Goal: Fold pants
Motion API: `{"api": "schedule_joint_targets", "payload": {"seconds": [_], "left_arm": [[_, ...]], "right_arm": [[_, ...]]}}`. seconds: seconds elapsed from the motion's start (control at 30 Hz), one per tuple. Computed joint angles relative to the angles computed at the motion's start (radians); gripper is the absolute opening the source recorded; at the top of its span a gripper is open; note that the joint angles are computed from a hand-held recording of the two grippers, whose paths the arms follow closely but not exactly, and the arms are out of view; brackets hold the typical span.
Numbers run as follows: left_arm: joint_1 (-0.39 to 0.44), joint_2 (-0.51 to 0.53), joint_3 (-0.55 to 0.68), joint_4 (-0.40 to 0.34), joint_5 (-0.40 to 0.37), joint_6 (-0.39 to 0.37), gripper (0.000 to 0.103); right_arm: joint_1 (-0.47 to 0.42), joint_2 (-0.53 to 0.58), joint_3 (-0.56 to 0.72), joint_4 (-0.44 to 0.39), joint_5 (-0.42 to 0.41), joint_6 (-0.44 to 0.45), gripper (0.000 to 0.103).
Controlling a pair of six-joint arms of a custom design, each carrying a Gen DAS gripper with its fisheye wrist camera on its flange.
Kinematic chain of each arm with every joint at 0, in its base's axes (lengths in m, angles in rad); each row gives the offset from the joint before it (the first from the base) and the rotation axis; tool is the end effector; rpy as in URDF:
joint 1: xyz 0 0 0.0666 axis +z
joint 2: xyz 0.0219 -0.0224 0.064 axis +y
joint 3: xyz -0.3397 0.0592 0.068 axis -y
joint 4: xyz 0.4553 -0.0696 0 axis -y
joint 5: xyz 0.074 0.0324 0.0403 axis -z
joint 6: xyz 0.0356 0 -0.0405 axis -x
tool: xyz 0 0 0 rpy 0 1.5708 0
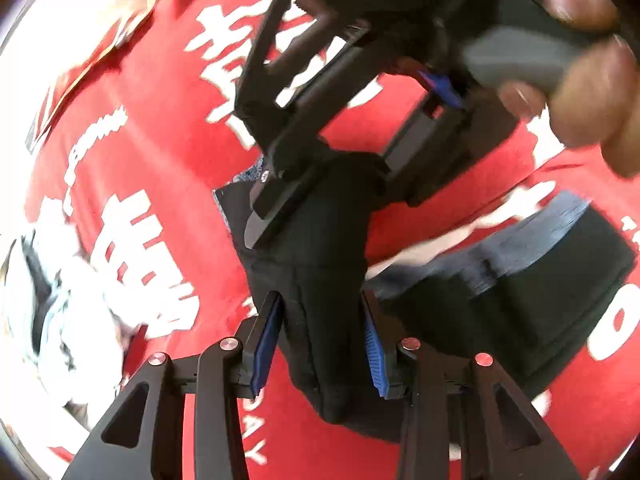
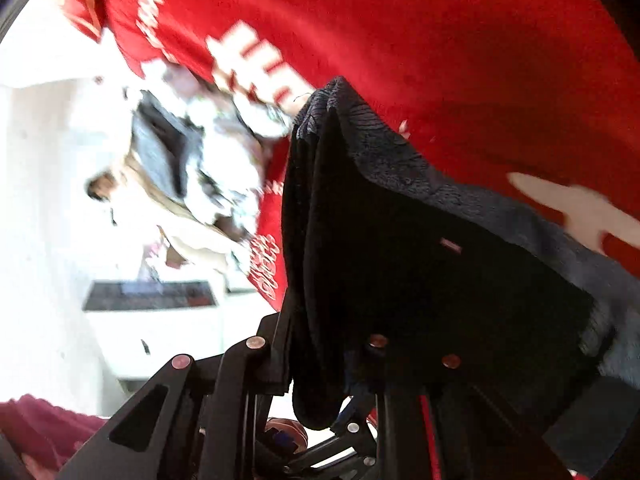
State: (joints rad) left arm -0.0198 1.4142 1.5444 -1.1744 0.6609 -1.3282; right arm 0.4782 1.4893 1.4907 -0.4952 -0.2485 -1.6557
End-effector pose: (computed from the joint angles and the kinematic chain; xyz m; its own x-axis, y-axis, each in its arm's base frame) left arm 0.5381 -0.0329 0.4475 0.1069 0.7644 -0.6359 0.9169 0.1715 0.3604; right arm 0.5402 0.2894 0.4237 -0.6003 0.7766 0.1908 0.4734 0.1528 0.8675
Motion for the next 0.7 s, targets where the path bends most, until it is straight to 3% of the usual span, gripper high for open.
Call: {"api": "schedule_joint_targets", "payload": {"seconds": [0.2, 0.33, 0.6, 0.7], "left_arm": [[-0.072, -0.175, -0.131, -0.151, 0.048, -0.101, 0.04], [-0.132, -0.293, -0.252, -0.208, 0.016, -0.161, 0.039], [-0.239, -0.526, -0.524, -0.227, -0.092, -0.234, 0.039], [-0.257, -0.57, -0.585, -0.224, -0.143, -0.254, 0.039]], "right_arm": [[0.094, -0.333, -0.278, -0.034, 0.266, -0.078, 0.024], [0.211, -0.561, -0.473, -0.107, 0.447, -0.229, 0.024], [0.474, -0.818, -0.715, -0.247, 0.69, -0.553, 0.023], [0.517, -0.828, -0.777, -0.221, 0.708, -0.627, 0.023]]}}
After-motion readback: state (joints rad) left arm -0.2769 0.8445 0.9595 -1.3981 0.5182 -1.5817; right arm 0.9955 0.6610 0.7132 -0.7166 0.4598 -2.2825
